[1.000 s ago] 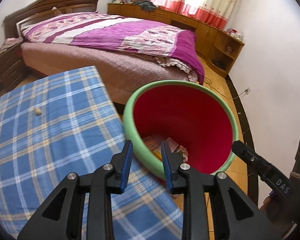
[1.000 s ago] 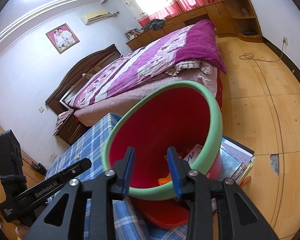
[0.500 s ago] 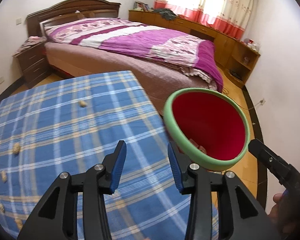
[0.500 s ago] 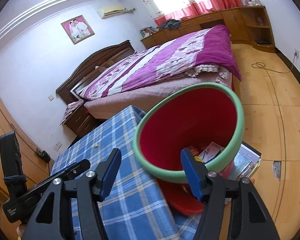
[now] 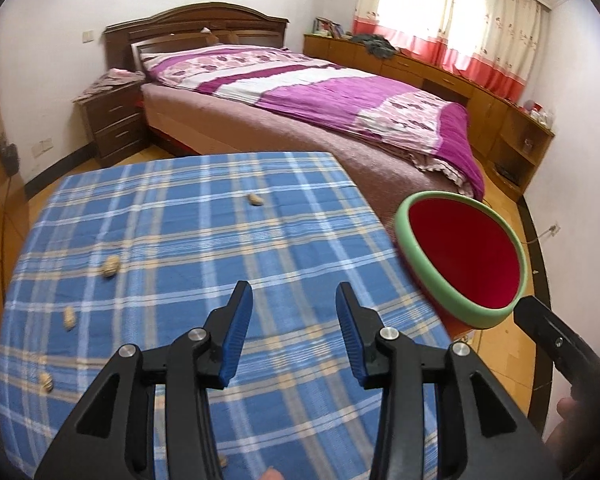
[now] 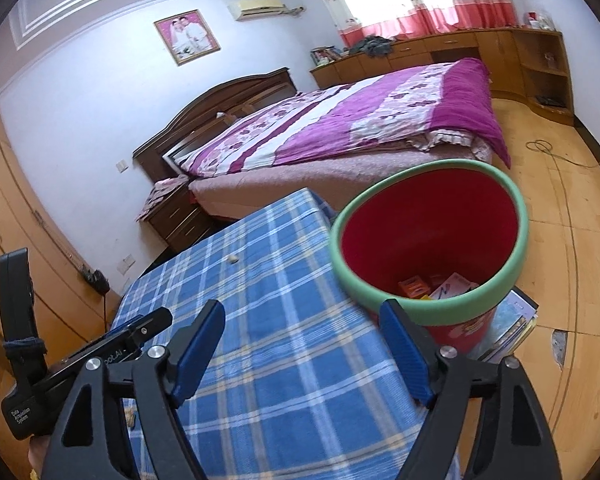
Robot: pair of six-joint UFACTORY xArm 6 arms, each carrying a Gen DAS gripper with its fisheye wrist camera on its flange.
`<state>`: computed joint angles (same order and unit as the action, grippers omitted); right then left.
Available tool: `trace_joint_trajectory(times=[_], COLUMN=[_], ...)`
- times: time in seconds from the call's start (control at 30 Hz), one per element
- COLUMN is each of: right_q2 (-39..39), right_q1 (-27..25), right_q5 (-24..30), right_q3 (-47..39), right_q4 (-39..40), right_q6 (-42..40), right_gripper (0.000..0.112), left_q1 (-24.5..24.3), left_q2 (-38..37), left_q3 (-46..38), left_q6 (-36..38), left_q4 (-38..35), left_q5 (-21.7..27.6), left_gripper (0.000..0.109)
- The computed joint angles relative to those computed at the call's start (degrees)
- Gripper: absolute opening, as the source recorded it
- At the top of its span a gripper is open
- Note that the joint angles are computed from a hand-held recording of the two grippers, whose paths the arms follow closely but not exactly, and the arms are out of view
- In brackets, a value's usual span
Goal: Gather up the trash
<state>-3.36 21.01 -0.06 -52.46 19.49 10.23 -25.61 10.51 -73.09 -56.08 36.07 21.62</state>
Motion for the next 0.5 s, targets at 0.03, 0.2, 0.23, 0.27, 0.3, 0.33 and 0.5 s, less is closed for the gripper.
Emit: trace_joint_trajectory(times=[0.03,0.2,0.23,0.27,0.3,0.33,0.5], right_q2=[-0.2,-1.1,-1.2,-1.4,-1.5,-1.5,-2.4], right_q1=[0.3,0.3,0.3,0.4,0.4,0.5,0.5], right_q5=[-0.3,-1.8,-1.8,-1.9,-1.8,-1.7,-1.6], right_q3=[0.3,2.1,2.2,2.5,2.5,2.6,3.1], right_q4=[-1.8,-16.8,-18.9,-21.6,-23.6,-25.2,-33.6], right_q6=[1.6,14.8,16.5,18.8,20.6,21.9,28.9], right_gripper=[0.083,0.086,0.086,0.086,0.086,0.086,0.086], left_q1=[0.1,0.9,1.2,1.3,1.4,1.6,2.1], left_q2=[-0.6,-4.2,-5.0,-5.5,-6.1,-6.6,-9.5], left_q3=[0.7,5.0,6.1,6.6,7.4,7.9,11.2], left_q6=[-0.7,-5.0,-6.3,-7.0,-7.8,-8.2,-12.2], left_q4=[0.6,4.1,5.0,5.5,6.1,6.5,9.8], left_q5=[-0.1,0.4,0.5,0.5,0.6,0.6,0.8], left_gripper=[0.044,0.044,0.044,0.044,0.044,0.044,0.044])
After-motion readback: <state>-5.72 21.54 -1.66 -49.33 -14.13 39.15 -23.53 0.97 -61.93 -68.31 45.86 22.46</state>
